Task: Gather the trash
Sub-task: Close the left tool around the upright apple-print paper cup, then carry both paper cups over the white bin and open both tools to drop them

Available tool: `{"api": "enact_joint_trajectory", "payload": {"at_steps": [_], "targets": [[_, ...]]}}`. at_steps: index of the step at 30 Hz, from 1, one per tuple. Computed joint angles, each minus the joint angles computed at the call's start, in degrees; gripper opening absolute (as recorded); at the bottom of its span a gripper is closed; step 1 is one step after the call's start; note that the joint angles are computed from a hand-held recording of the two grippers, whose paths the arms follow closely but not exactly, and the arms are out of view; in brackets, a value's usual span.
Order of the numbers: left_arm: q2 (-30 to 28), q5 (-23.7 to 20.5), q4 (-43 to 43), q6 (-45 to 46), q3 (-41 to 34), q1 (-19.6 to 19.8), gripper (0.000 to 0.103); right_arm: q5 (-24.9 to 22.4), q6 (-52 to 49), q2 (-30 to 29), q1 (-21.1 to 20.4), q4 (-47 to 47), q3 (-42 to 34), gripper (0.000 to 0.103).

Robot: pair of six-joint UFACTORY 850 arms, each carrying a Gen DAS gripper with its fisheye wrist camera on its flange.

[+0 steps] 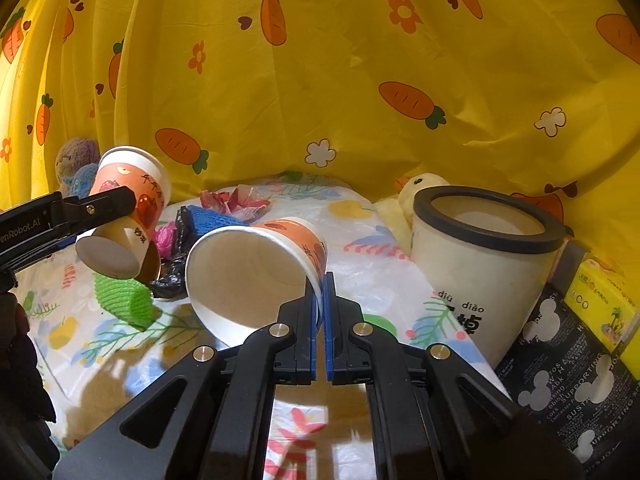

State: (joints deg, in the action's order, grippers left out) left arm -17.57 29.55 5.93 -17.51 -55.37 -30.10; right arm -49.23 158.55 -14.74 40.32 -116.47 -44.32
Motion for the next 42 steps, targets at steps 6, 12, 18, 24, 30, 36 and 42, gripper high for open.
{"api": "enact_joint_trajectory", "payload": {"at_steps": [6,12,18,24,30,36,42], "targets": [[-3.99,-1.04,7.34,-5.34,-6.34,-3.42,0.058,-3.53,-1.09,3.27,-2.17,3.54,3.15,0.004],[-9.58,-2.89,18.03,-13.03,-15.16,-6.47,0.058,-6.40,-1.57,5.93,-6.89,6.45,5.13,0.004],[-17.33,-4.72,28.22,-21.65,-26.28,-8.26,0.058,-6.13,-1.45,6.38,-12.65,8.05,4.65,0.004],[-24.93,-6.06,41.79,-36.48,-37.07,-8.98,0.058,-3.31,-2.85,4.46,-16.91,8.65,2.97,0.004],[-30.00,-7.67,48.75,-43.23,-44.23,-9.75,0.058,-1.19,-2.68,2.96,-19.27,7.94,2.10,0.004],[-34.61,-7.68,63.00,-59.10,-50.89,-9.61,0.059,0.32,-1.43,1.93,-20.79,6.88,1.70,0.004],[-36.49,-6.78,71.24,-67.37,-53.79,-9.56,0.061,0.85,-1.52,1.12,-21.47,6.45,1.26,0.004]]}}
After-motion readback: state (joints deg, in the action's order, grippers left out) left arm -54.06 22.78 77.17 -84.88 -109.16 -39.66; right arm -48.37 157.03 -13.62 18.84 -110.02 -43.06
